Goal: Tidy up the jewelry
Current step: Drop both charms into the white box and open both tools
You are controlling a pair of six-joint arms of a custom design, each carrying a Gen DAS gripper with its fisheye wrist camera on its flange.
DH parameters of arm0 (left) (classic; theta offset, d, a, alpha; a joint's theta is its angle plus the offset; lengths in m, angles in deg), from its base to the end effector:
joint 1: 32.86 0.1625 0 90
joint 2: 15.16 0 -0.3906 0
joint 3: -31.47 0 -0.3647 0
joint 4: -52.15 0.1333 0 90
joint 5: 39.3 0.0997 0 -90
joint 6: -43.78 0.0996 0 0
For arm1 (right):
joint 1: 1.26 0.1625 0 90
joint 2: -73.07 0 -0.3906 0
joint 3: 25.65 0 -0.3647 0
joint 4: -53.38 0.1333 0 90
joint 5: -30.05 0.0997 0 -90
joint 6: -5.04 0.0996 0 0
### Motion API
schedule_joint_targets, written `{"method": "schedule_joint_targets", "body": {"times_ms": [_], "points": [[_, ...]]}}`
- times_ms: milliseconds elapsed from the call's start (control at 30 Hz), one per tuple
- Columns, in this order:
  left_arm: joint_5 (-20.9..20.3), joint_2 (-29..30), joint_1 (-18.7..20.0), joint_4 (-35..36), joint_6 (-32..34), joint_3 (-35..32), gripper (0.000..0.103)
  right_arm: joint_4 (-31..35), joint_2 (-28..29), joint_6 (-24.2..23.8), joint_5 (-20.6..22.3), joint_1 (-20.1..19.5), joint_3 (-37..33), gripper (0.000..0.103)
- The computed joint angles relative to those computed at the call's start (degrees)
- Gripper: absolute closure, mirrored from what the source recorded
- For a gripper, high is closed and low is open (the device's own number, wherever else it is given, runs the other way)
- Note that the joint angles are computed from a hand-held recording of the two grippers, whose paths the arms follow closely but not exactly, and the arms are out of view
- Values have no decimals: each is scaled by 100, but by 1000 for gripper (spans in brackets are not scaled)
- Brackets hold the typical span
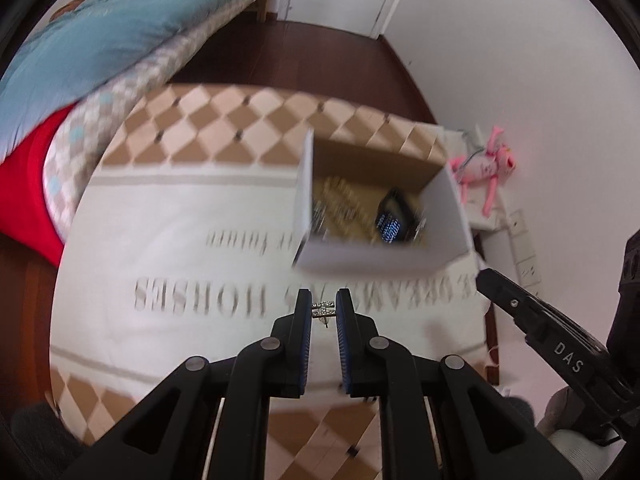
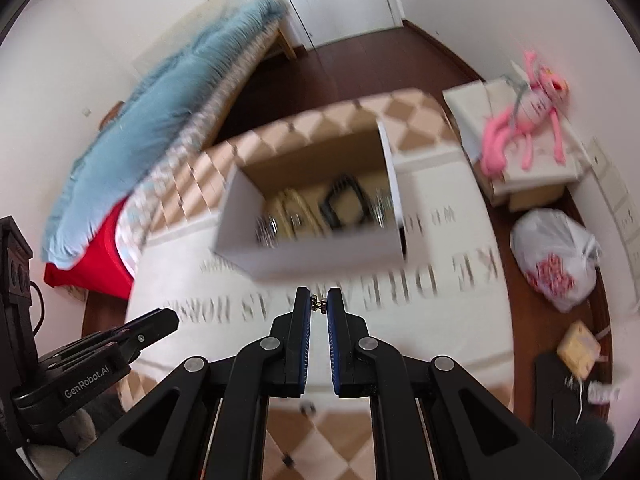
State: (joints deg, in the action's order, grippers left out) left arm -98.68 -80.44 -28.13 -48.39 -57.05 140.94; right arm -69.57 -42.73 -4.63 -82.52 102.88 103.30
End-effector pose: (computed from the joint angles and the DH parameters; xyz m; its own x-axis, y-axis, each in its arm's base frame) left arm -0.4436 -0.2214 0.1365 -0.8543 -0.2329 -0.4646 0.0507 0.8523 -0.5206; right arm 0.1679 -0.2775 0.3784 -0.8754 -0.2514 0.4129 -0.3823 0.8827 -0.2733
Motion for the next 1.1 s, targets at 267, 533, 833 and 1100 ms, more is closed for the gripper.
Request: {"method": "schedule_joint_targets", "body": {"times_ms": [267, 533, 833, 1100], "points": [[415, 354, 988, -579, 1381, -536, 93, -404, 1920, -59, -395, 23, -1187, 94], [186, 768, 1612, -203, 1709, -1105, 82, 317, 2957, -1, -1050, -59, -2017, 90], [310, 790, 1607, 824, 1211, -1318, 4, 86, 2861, -72, -1436, -11, -1904, 49], [304, 772, 1357, 1392, 641, -1155, 0, -90, 2608, -121, -2164, 159, -1509, 2]]}}
